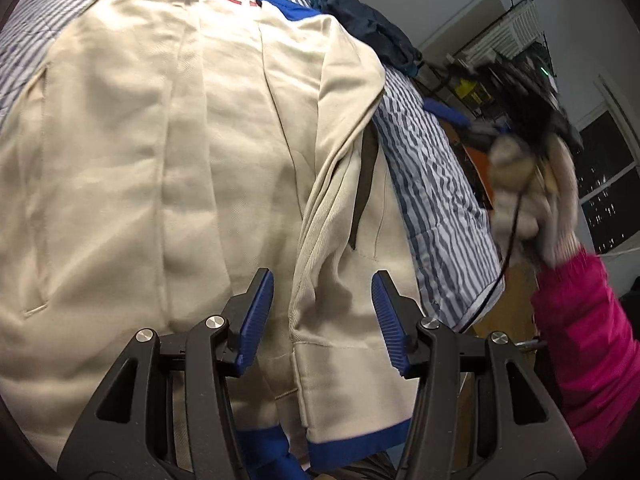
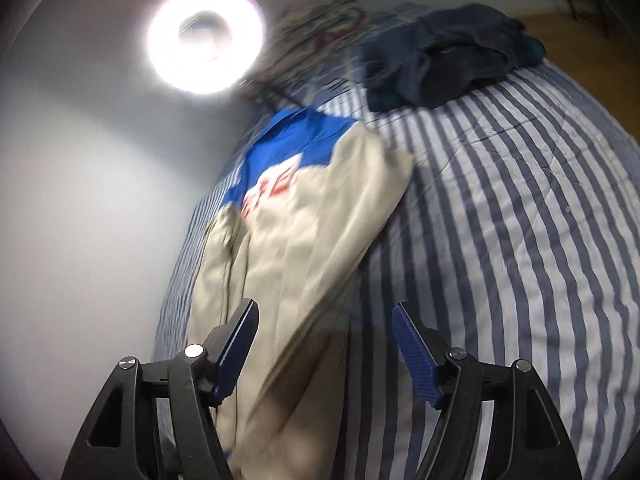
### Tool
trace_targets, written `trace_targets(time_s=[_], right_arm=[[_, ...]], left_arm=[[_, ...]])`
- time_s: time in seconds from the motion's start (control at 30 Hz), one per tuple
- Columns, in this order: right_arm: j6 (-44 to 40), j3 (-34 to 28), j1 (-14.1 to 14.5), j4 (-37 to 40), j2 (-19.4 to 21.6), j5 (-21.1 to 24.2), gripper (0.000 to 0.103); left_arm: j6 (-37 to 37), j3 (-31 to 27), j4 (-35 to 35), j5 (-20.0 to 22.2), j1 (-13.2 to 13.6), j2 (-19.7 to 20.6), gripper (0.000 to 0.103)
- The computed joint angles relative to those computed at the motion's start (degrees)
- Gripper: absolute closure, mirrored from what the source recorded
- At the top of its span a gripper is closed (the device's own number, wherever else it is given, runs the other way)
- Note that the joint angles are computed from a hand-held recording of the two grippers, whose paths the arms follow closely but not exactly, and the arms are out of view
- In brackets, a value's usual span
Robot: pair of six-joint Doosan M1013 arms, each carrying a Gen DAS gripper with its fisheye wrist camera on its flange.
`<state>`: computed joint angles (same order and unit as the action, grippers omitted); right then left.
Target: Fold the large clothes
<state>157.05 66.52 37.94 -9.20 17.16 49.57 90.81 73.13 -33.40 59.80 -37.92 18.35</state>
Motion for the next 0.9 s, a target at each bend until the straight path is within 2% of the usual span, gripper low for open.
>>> trace_targets(time_s=[0.1,0.17,0.23,0.5,0.6,0.63,0.67,0.7,0.77,0.83,0.9], right_arm=[[2.8,0.1,-1.6,0.1,0.8,-1.8,0.030],[4.4,0.0,-2.5,0.5,1.7,-3.3,0.030],[5.7,0.0,-2.9,0.7,2.3,-4.3,0.030],[11.2,0.7,-5.2,1.5,4.4,-8.4,0.033],[10.3,0.5,-6.0,3.1,5.0,-10.3,0.046],[8.6,-0.1,-6.2,4.5,5.4,-10.5,0.058],[6.8,-0.8,-6.3,5.7,5.8,-10.1,0.067],[5.1,-2.2,-6.3,6.3,6.4,-9.0,0.070],[2.6,-7.2,-5.6,3.6,8.4,-2.8,0.087],[-1.0,-11.9,-5.0,2.2,10.3,1.9,0.096],[-4.9,-17.6,-4.1,0.6,12.6,7.3,0.097]], left_arm=[[0.7,-0.2,0.1,0.6,-0.1,0.5,0.053],[1.2,-0.5,0.0,1.3,-0.1,0.8,0.066],[1.9,-0.8,-0.9,2.1,0.1,1.1,0.073],[3.8,-1.5,-0.5,3.3,-0.3,1.6,0.088],[4.3,-1.5,-0.9,3.1,-0.3,1.6,0.093],[4.4,-1.4,-1.1,3.0,-0.3,1.4,0.094],[4.6,-1.3,-1.3,2.8,-0.3,1.3,0.095],[4.7,-1.2,-1.4,2.6,-0.3,1.2,0.096],[4.9,-1.0,-2.0,2.2,-0.3,0.9,0.097],[5.3,-0.6,-2.9,1.8,-0.2,0.5,0.097],[5.6,-0.2,-3.4,1.4,-0.1,0.2,0.097]])
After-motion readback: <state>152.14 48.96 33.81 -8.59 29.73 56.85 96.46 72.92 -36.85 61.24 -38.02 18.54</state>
